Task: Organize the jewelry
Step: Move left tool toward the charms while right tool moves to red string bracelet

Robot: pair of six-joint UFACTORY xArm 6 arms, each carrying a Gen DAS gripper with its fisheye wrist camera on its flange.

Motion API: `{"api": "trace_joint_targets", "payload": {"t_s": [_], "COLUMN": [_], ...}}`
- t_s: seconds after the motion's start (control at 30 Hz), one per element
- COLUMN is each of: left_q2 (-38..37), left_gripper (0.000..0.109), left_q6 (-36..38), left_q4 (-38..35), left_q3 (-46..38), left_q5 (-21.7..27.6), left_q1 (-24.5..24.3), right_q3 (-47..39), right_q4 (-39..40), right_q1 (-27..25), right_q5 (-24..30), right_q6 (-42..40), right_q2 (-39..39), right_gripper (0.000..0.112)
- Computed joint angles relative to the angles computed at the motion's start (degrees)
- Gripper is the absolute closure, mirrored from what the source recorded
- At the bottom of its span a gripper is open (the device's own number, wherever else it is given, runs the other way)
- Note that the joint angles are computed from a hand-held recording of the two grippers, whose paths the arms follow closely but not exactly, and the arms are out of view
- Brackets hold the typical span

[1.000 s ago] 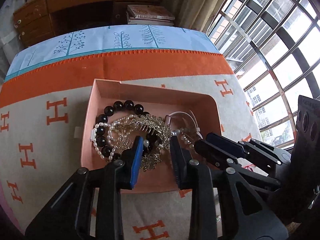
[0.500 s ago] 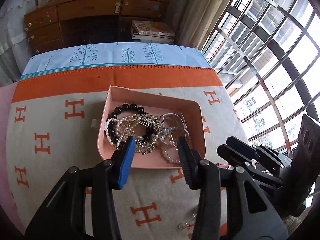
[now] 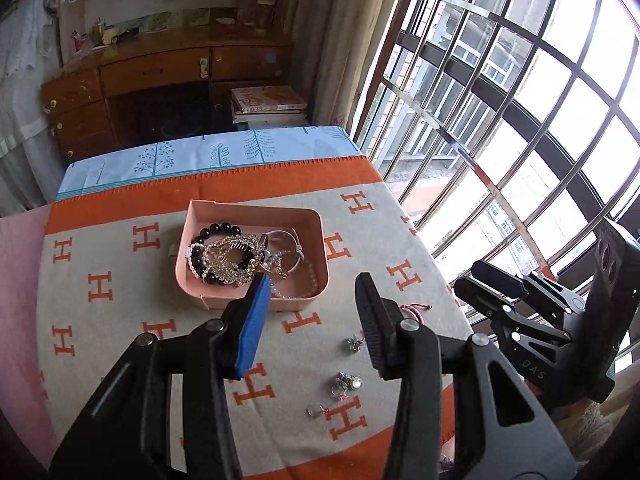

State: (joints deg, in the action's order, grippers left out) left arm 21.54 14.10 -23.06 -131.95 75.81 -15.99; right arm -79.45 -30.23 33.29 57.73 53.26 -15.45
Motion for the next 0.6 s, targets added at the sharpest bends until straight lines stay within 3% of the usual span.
{"api": "trace_joint_targets", "payload": {"t_s": [0.13,0.37,0.6], "left_q2": [-5.63,-11.87,-14.58], "left_gripper": [0.057,0.056,0.056], "left_q6": [1.13,2.35,2.95], "left_q4": [-0.51,-0.38,-1.57], "left_q3": [6.29,13.79,20.10], "left_q5": [-2.53,-4.56,-4.77], "left_q1": [-1.48,-4.40,-5.77], "right_q3": [0.24,-0.25,2.42], "right_q4": [-5.47,-11.34,-10.95], "right_q1": [3.68,10.76,13.98], "right_q5": [4.81,13.85,18.36], "right_q6": [1.45,2.60,3.12], "right_q2": [-4.19,-9.22,-13.00], "right_gripper": [0.076,0.076,0.076]}}
